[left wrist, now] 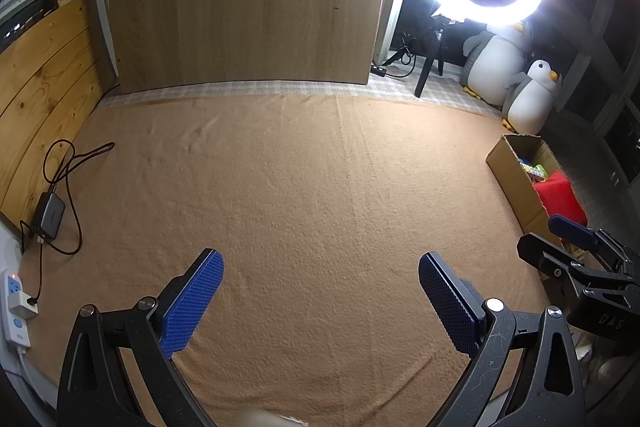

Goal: Organize objects

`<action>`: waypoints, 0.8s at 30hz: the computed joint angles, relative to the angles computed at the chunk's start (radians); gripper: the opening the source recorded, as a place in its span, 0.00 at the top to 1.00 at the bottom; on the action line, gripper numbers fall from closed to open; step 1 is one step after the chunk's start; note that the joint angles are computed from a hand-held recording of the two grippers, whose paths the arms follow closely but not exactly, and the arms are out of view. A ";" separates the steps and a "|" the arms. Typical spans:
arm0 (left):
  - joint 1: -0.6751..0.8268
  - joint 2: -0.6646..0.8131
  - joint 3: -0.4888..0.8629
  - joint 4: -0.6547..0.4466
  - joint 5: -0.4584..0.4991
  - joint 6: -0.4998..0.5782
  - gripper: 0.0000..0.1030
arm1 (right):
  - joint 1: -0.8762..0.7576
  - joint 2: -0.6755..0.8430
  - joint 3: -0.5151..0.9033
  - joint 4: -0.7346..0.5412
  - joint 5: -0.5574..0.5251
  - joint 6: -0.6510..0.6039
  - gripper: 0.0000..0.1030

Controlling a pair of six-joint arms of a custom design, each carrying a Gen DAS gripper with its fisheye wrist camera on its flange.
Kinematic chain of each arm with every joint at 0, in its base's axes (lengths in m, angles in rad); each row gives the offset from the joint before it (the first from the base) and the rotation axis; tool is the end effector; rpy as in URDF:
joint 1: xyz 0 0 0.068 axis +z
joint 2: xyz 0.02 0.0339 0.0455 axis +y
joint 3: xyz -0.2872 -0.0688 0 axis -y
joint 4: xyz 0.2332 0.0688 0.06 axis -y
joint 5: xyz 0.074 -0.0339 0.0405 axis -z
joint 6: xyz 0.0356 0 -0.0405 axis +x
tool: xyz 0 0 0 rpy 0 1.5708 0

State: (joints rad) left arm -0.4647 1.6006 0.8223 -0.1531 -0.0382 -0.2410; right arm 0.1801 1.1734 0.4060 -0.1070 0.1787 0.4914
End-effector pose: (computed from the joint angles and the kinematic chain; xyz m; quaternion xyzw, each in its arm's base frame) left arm 0.2707 -0.1342 0.1916 0.1000 0.9439 -0.0916 0.3011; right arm 0.1864 0.0275 0.1760 0.1752 0.9202 0.0328 0.3485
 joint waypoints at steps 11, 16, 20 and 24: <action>-0.001 -0.005 -0.006 0.000 0.000 -0.004 0.03 | 0.001 0.007 -0.005 0.007 -0.002 0.001 0.20; 0.002 -0.008 -0.012 0.003 -0.002 0.002 0.03 | 0.005 0.013 -0.008 0.011 0.000 0.006 0.20; -0.001 -0.010 -0.017 0.010 -0.007 0.006 0.03 | 0.010 0.016 -0.009 0.012 0.001 0.011 0.20; -0.003 -0.016 -0.027 0.020 -0.010 0.004 0.03 | 0.013 0.018 -0.011 0.014 0.002 0.016 0.20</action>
State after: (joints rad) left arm -0.4675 1.5848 0.7953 -0.1331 -0.0480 -0.2366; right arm 0.1934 1.1915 0.3954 -0.0931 0.1812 0.5071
